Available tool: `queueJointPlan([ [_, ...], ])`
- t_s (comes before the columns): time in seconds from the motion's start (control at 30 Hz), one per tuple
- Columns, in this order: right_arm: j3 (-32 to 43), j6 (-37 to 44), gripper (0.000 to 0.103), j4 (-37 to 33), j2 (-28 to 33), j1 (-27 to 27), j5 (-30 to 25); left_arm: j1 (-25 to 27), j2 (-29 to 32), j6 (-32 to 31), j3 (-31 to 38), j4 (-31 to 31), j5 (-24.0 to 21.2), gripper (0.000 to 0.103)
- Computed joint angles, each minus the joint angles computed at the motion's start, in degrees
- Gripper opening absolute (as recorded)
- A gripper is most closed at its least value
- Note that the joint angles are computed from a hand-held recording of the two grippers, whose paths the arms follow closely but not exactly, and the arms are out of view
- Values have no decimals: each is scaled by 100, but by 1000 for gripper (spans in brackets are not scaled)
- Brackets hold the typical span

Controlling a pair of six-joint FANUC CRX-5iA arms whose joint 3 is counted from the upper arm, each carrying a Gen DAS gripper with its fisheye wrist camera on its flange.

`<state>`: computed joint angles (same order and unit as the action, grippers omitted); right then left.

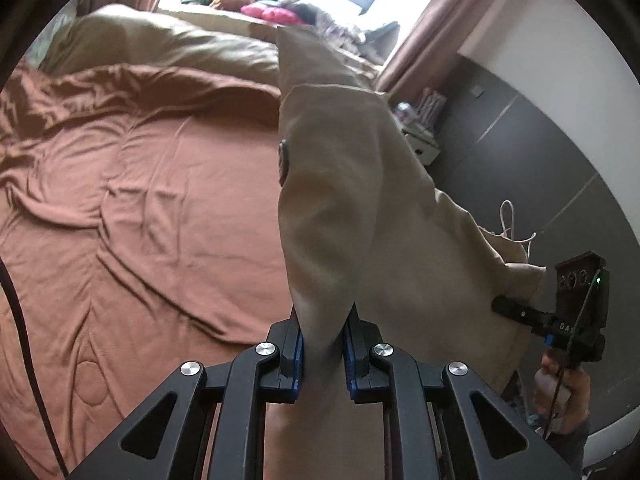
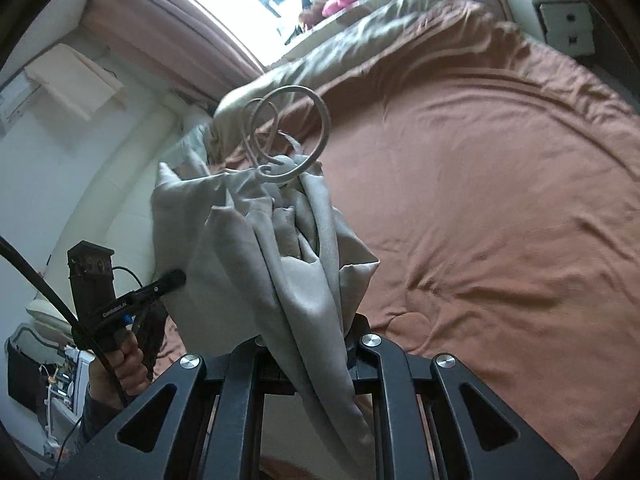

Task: Fold large clothes
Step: 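Lift the folded beige fabric off the sheet with both tools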

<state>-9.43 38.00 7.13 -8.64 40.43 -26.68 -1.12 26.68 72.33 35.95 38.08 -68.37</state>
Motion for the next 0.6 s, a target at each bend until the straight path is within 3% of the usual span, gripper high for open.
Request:
queueJointPlan([
  [0.23,-1344,-1951,9,2155,-1400,358,-90,-533,-248,312,198,-41,134,15],
  [0.33,-1773,-2555,9,2895,-2050,544,-488,-829,-214,529,397,-87,200,15],
  [0.6,-2434,-3502,9,4109,-3558,1478,-2366,-1682,156,1037,1227,-203,106,15],
])
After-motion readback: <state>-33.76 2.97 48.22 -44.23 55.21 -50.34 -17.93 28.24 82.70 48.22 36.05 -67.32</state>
